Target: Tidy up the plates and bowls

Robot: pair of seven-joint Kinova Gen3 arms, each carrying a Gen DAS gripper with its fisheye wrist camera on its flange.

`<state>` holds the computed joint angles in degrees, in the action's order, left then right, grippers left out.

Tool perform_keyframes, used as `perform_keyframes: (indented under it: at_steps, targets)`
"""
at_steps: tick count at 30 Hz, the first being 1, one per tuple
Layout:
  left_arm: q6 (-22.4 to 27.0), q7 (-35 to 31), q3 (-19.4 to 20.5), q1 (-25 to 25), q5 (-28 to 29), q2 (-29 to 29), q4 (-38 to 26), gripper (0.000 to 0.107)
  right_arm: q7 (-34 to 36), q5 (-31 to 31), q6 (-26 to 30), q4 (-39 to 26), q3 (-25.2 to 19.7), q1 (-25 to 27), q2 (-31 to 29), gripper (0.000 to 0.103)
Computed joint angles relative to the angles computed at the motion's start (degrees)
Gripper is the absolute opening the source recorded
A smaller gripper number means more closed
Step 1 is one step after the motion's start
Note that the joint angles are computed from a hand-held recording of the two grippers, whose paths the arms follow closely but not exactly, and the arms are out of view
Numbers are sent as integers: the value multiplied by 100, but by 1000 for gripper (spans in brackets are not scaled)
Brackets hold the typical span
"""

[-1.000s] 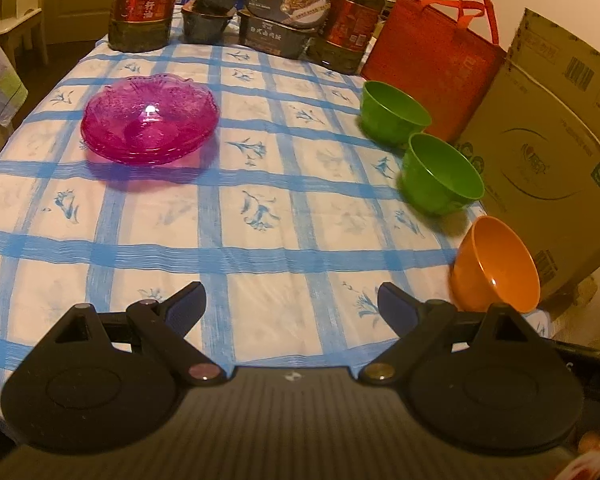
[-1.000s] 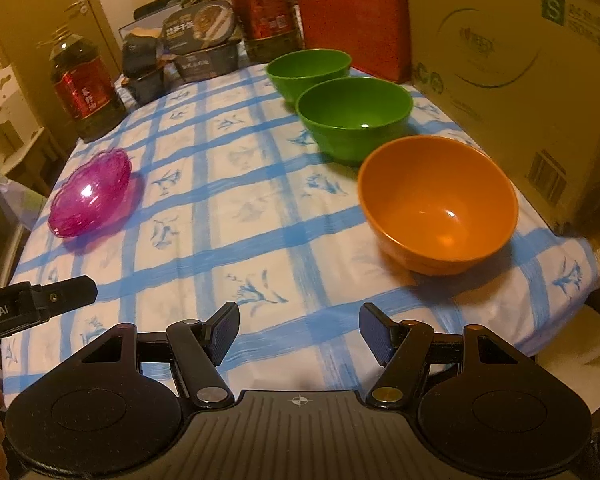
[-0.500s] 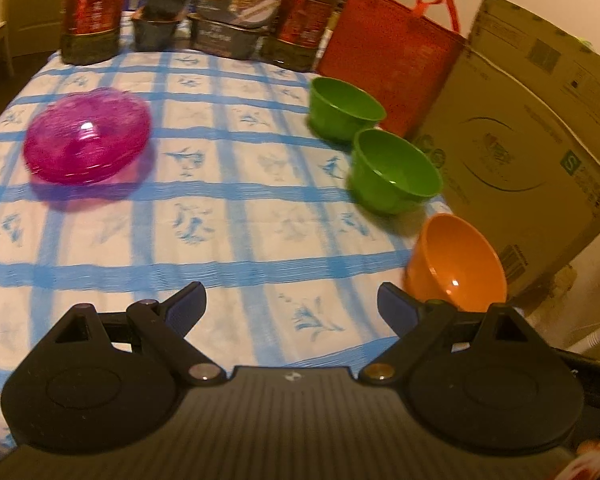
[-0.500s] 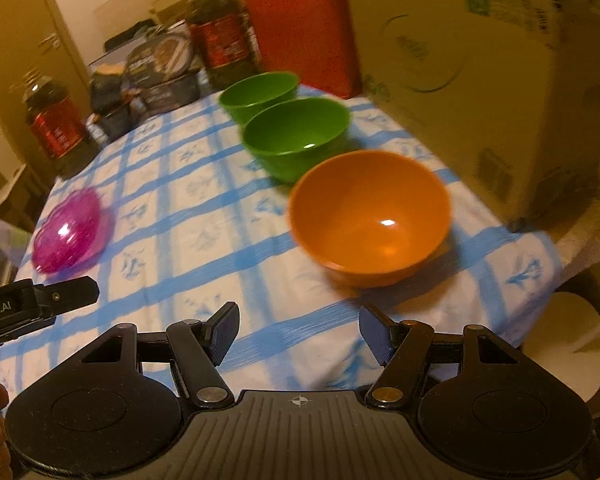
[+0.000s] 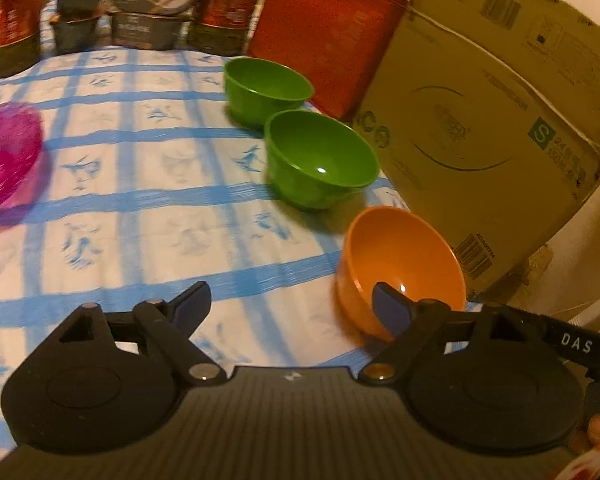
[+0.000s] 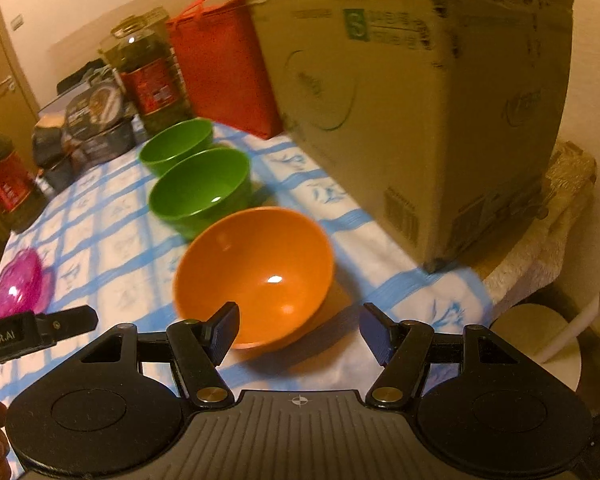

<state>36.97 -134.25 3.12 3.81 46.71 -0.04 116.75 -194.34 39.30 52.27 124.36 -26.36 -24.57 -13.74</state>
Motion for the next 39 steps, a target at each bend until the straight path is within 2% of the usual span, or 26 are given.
perform_keyframes:
  at_steps: [6,9,13,17,23,26,35,39]
  targets:
    - [-372,-65,288,199,82,440,-155,74,538,-120,-1017,416,661,333,-16,66]
    - [-474,-37,441,245,61,668,-258,68,749,-175,-1437,545,775,607,19,65]
    - [-463,-85,621,223,94,957,-405,55,1048,-260,-1769,605,830,861,119,50]
    - [-523,79,740,238,-94,1152,-518,45,1233,-286,-1941,626,841,1030,214,41]
    - [-395,191,877,170,-276,1384,-707,26,1492,-498,-2240,683,928,1168,302,33]
    - [-330,229,922,145,-344,1456,-773,21,1526,-566,-2326,687,926,1216,347,29]
    - [-288,3,1020,72,-283,1469,-783,12,1591,-565,-2204,589,892,1121,436,13]
    - [-290,51,993,123,-375,1454,-798,12,1522,-492,-2078,528,872,1051,494,12]
